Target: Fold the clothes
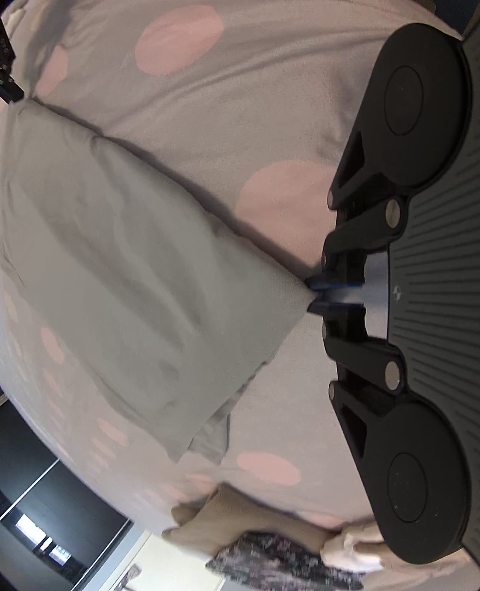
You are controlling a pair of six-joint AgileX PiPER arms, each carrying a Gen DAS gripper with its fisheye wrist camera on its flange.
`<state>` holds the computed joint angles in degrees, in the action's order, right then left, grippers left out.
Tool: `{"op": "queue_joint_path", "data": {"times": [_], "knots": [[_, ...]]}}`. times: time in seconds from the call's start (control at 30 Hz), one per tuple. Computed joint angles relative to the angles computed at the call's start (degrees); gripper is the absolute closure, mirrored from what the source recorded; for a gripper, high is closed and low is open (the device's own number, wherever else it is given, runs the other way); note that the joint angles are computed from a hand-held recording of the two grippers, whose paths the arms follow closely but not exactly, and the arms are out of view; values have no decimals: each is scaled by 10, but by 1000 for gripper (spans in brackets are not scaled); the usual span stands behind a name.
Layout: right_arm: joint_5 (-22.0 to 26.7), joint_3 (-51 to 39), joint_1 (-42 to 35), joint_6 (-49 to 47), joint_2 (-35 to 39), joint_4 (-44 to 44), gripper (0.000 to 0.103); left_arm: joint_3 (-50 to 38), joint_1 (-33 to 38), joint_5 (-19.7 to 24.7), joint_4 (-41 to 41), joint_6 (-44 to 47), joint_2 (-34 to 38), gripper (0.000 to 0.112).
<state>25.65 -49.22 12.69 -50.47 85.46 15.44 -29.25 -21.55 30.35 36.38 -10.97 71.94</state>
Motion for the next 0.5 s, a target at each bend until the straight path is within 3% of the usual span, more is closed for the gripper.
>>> {"op": "queue_joint_path", "data": {"times": [0.17,0.33,0.5], "knots": [[-5,-5,-5,15,-19,-8,101,-9,22,27,-69,73,-47,112],[-18,4,24,96,-5,-112,101,-2,11,30,-43,42,-25,112],[13,-18,18,149,18,-148,100,-4,28,47,-69,72,-7,112]]}}
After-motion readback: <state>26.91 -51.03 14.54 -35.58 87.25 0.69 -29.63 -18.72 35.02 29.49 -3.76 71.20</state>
